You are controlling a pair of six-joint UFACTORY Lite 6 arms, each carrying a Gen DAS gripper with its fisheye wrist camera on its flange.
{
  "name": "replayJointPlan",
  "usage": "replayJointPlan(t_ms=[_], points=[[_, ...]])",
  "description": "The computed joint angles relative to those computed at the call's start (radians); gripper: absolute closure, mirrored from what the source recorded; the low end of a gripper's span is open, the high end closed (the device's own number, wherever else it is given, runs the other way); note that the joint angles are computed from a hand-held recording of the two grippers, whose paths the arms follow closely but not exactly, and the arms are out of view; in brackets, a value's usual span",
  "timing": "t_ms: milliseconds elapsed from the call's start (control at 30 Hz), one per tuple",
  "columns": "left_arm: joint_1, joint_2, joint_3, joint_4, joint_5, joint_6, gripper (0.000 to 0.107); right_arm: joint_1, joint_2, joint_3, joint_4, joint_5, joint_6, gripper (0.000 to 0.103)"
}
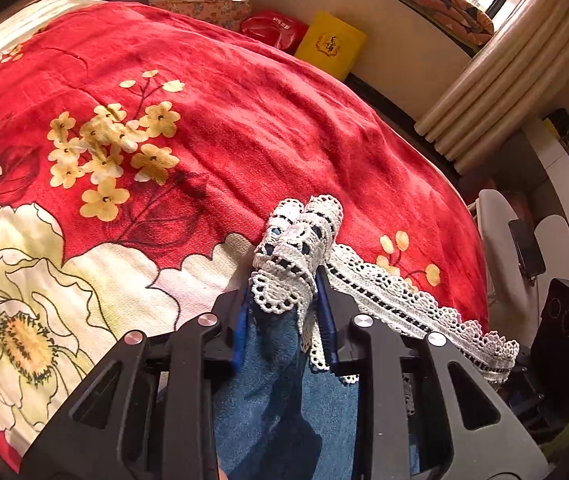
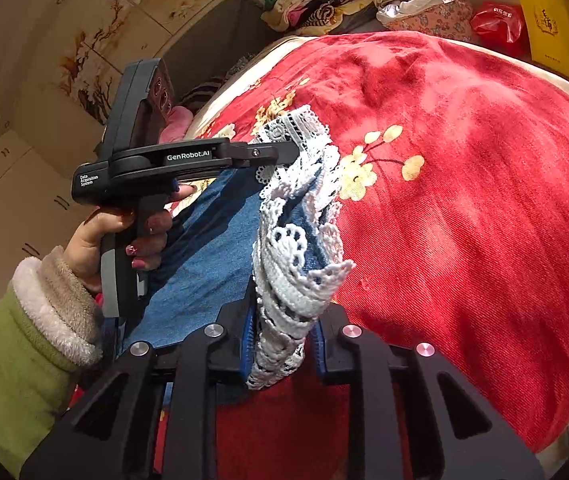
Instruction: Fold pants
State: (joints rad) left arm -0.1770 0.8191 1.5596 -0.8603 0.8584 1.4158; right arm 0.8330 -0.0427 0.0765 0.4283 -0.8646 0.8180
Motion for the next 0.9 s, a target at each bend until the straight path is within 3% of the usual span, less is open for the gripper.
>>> replayJointPlan(t_ms=[133,300,400,533,800,867,900], points=[[0.050,-0.039,-0.030,-0.058,0.055,0.074,0.093,0.079,-0.098,0.026,0.168,0.072,-0.174,0.083],[0.212,-0.112,-0.028,-0.133,0.254,0.143,0.093,0.207,-0.201,0.104,0.404,0.119,-0.460,0.083],[0.331,-0.142,-0.020,-0.143,0.366,0.162,0.093,0.265,-0.180,0.203,0.475,0.130,-0.603,0.083],[0.502,-0.125,0.001,-0.135,0.488,0.196,0.090,0.298,-0.059,0.381,0.467,0.170,-0.727,0.083],[0.736,0.053,0.079,-0.091,0.512,0.184,0.079,0.339,0.381,0.817,0.537,0.328,-0.976,0.083],[0.782,0.090,0.106,-0.095,0.515,0.150,0.056,0.370,0.493,0.940,0.683,0.356,-1.152,0.083],[0.813,0.120,0.143,-0.099,0.551,0.119,0.050,0.379,0.532,0.987,0.723,0.368,-1.209,0.081]])
